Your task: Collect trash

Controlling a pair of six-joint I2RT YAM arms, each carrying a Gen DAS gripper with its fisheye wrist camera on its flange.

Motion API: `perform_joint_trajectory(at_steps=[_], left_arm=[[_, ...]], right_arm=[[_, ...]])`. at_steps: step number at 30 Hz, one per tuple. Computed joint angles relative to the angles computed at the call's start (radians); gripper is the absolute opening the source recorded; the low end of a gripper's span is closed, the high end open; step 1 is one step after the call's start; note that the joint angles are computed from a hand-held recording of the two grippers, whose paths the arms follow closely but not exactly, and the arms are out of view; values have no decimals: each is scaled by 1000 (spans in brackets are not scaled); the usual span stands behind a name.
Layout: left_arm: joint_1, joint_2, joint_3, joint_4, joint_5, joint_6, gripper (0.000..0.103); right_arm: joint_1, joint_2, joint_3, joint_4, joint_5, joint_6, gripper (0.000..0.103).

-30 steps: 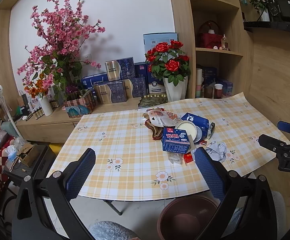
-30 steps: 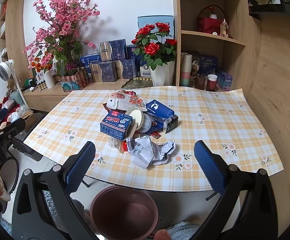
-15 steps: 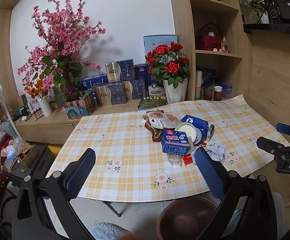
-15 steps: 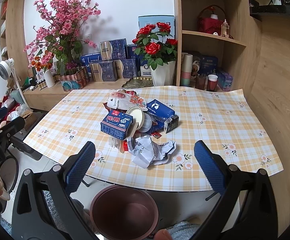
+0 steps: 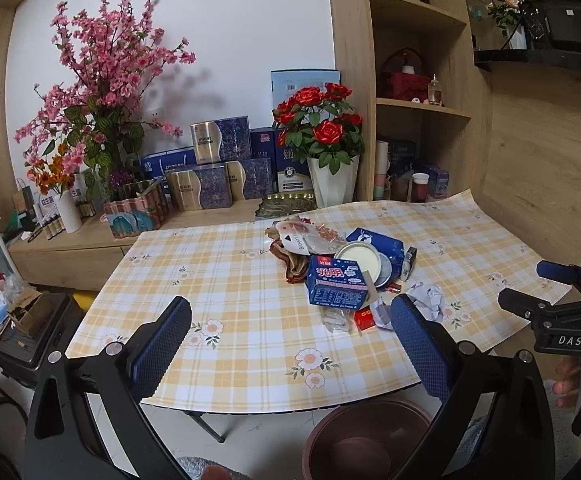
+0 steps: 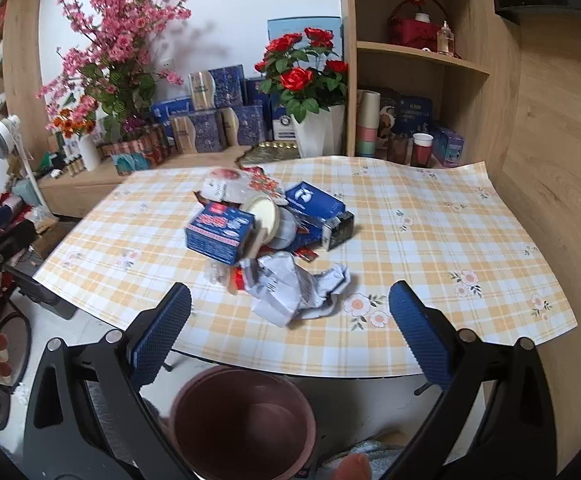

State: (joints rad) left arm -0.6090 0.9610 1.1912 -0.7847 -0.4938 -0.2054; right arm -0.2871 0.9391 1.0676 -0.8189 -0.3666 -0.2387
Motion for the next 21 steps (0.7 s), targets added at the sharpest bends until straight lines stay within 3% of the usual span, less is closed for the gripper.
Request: perform_joint_trajectory(at_steps=[8,15,21], left_arm=[[86,11,-124,85,111,38,98],[169,50,-178,109,221,23,98],[230,81,-202,148,258,-10,98]], right_arm=[[-28,5,-176,157,10,1,98],[19,69,-241,257,128,-15,98],[80,167,-246,353,156,-53,97]])
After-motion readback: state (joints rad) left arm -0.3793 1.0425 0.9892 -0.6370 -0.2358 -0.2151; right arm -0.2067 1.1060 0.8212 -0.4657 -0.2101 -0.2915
